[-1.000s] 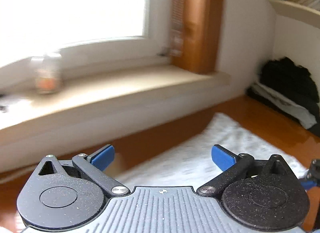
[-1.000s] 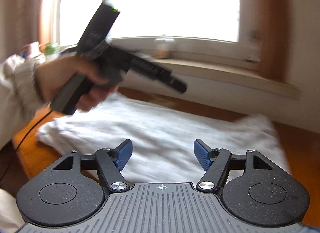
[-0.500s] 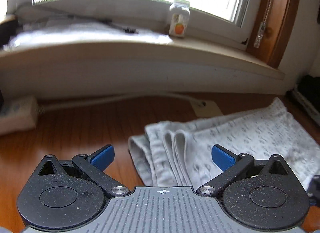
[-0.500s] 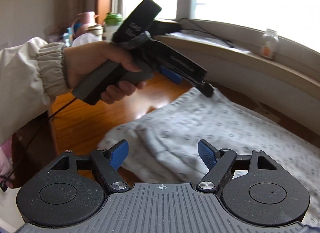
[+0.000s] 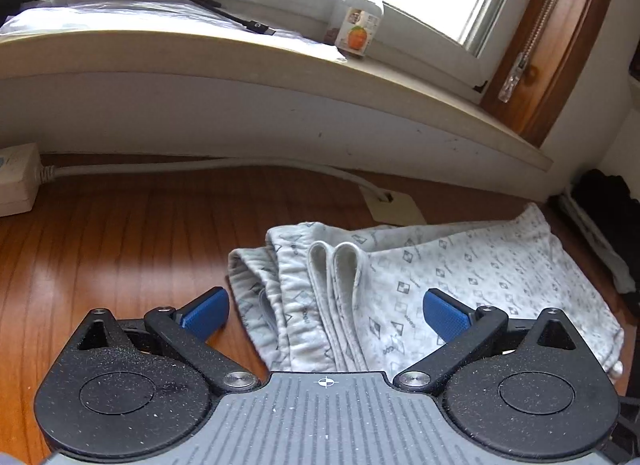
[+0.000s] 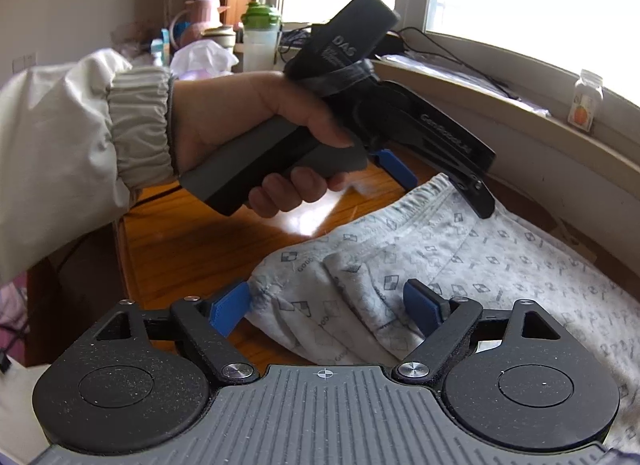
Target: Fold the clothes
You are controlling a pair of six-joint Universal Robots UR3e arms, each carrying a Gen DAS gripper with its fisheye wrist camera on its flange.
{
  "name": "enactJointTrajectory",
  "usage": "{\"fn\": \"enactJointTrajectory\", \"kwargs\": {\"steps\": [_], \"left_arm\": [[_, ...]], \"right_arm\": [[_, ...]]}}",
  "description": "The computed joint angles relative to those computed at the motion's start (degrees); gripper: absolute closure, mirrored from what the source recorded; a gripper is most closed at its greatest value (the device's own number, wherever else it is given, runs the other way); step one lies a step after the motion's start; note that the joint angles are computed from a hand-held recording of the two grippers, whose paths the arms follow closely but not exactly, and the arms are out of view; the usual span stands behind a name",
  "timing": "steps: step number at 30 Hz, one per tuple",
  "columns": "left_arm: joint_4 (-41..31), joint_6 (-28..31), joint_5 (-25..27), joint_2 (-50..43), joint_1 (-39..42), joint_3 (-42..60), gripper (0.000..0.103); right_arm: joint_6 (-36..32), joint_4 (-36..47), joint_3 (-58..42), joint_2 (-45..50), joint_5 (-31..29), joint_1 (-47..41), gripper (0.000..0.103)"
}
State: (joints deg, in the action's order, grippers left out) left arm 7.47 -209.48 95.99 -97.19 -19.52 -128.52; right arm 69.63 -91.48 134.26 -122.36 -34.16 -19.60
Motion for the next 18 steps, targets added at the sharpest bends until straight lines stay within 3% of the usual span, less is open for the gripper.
{"fn": "enactJointTrajectory", "kwargs": {"steps": [5,8,13,16,18], "left_arm": [[0.7,-0.5,-0.3,0.8,-0.1,-1.0,0.017],[-0.1,-0.6,-0.1,1.9,-0.4,-1.7,0.026],[-0.8,-0.8,-1.1,2.6,-0.2,-1.9,0.037],[-0.5,-0.7,-2.4,2.4,0.2,-1.9,0.051],[-0.6,-0.7,-2.0,1.8,-0.4,-1.3,0.073]], "right_arm": [[4.0,-9.3,1.9,1.9,0.4,2.5,0.017],[6.5,-10.7,-0.2,5.5,-0.4,3.9,0.02],[7.2,-8.7,-3.7,10.0,-0.5,4.5,0.051],[9.3,-10.1,-4.2,10.8,0.1,4.7,0.068],[9.8,-10.7,-4.0,10.9,0.8,4.5,0.071]]}}
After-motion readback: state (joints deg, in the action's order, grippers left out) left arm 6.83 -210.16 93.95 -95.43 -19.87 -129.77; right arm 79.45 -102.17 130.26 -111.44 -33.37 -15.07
